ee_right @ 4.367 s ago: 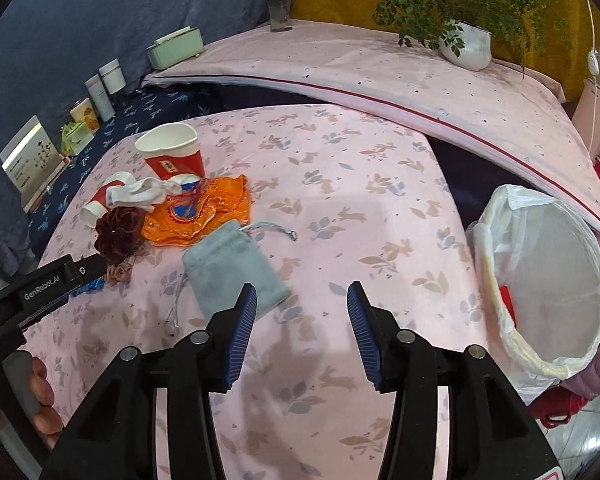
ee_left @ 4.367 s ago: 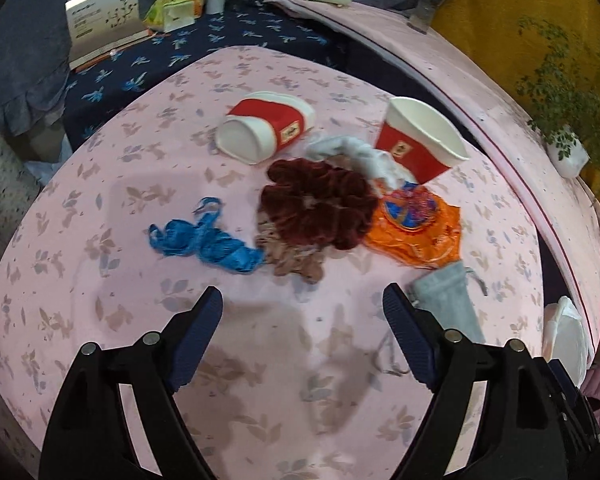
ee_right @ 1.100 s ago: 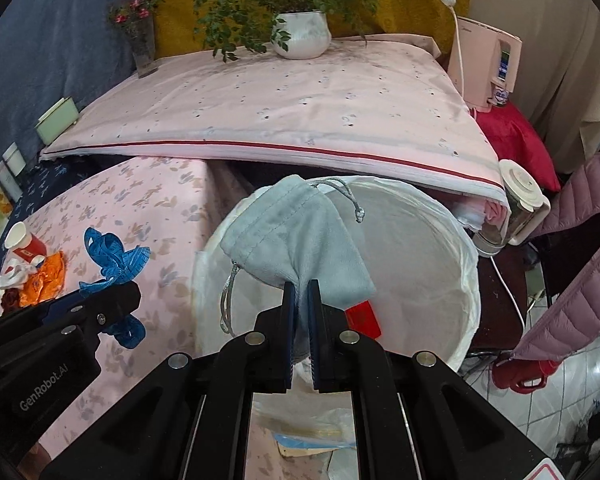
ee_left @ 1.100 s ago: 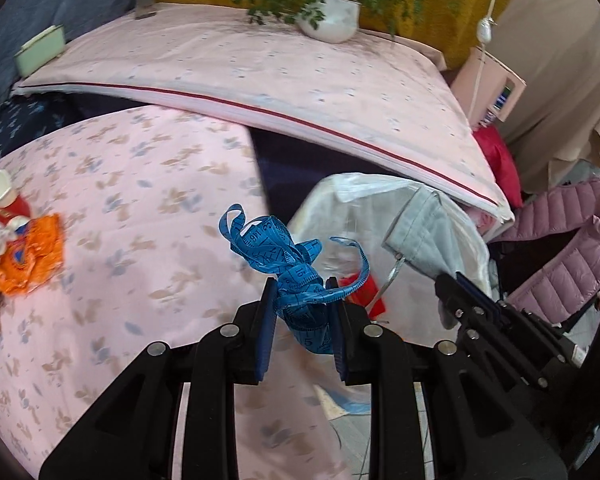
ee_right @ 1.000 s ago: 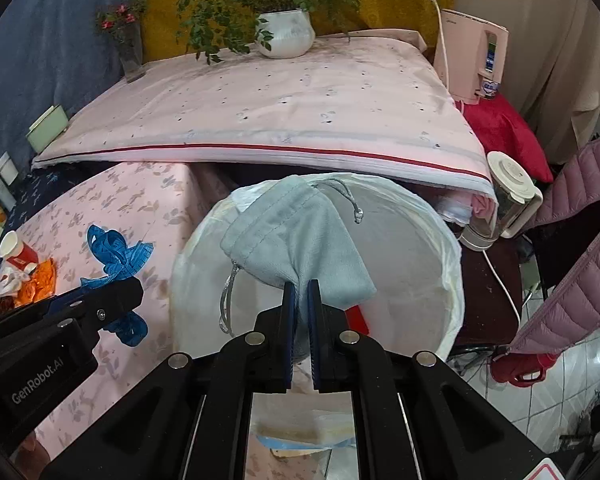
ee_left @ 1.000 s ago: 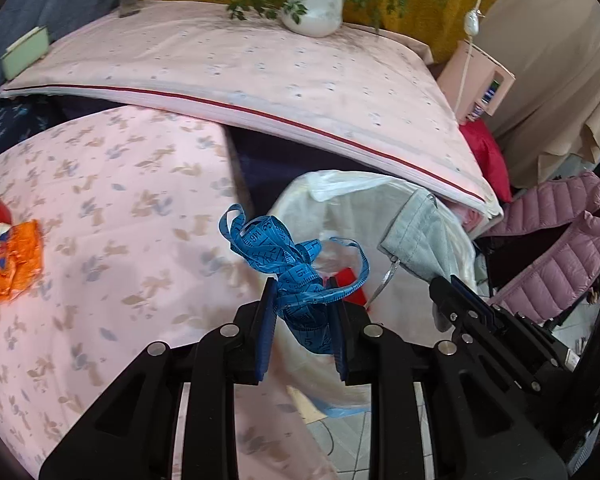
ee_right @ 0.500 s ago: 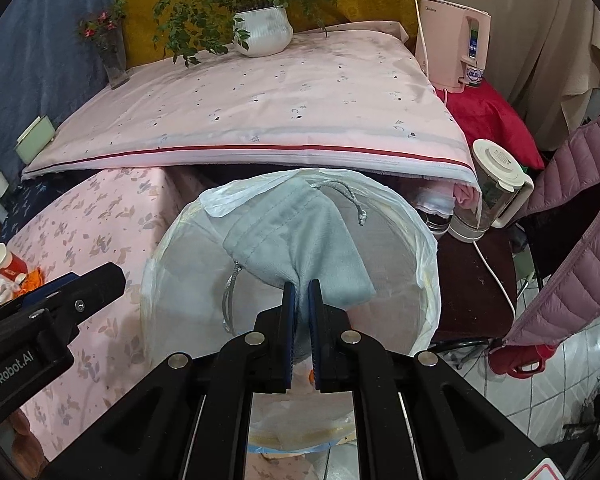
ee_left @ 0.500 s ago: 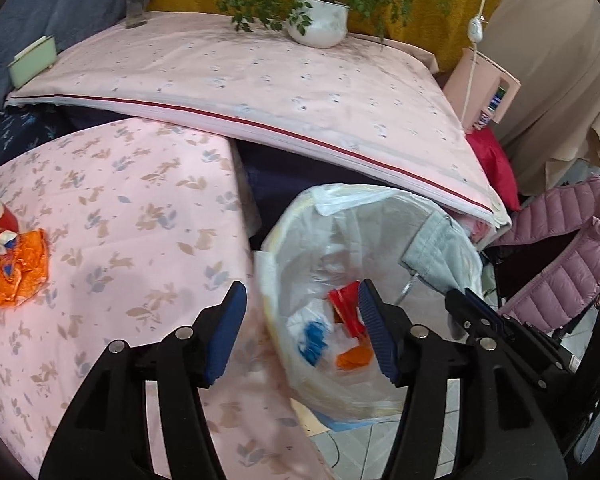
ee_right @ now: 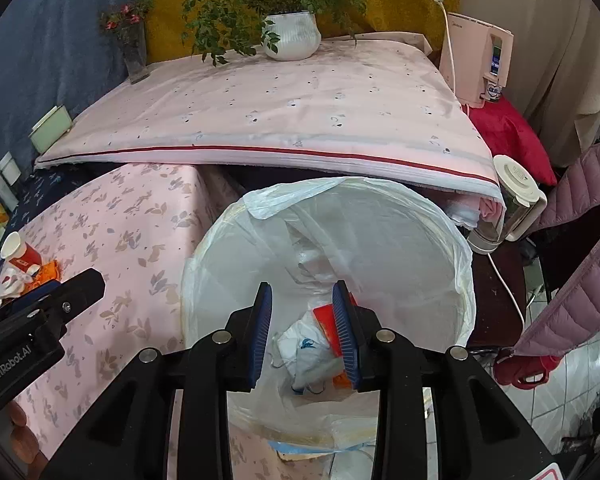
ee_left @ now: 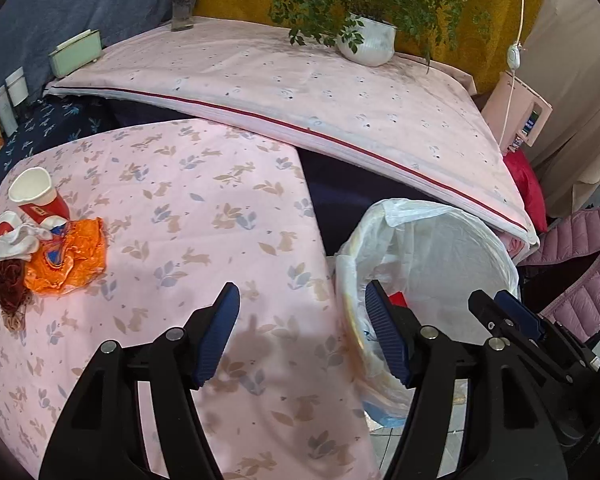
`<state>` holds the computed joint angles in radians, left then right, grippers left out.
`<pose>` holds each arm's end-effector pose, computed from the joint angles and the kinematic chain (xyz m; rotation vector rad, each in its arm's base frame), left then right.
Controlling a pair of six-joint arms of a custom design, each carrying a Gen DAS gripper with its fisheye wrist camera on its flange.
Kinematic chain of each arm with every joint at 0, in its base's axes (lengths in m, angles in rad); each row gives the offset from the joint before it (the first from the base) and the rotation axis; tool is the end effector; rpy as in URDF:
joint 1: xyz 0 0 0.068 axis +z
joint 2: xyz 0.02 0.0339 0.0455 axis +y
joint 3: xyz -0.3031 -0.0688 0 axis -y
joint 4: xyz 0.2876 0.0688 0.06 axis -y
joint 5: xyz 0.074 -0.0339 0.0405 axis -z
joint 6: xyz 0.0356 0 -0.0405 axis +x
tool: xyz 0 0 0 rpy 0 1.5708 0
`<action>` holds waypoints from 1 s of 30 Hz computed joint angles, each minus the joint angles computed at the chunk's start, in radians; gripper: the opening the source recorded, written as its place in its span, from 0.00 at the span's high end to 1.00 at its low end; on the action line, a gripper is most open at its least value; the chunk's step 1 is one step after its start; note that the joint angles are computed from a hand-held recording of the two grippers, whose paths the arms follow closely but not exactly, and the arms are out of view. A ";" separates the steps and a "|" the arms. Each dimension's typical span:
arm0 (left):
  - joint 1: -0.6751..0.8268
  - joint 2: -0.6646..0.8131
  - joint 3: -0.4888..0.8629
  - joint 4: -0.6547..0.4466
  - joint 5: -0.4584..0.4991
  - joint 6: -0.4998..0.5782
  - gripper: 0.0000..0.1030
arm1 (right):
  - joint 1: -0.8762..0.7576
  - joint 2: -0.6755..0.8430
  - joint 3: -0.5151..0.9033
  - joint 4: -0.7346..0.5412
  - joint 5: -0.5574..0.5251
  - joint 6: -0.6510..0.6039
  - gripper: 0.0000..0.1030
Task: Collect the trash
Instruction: 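Carry ribbon and pouch over the bin and open the left tool, then move both open tools back over the scrunchies on the table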
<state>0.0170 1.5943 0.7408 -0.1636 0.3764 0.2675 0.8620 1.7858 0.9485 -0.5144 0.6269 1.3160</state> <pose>0.3179 -0.0077 0.1481 0.4500 2.4825 -0.3735 0.2399 0.2476 0.1358 0.6457 2.4018 -0.1311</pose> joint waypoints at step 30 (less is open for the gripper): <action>0.389 0.144 0.151 -0.096 0.104 0.158 0.36 | 0.120 0.272 0.448 -0.149 0.001 -0.083 0.59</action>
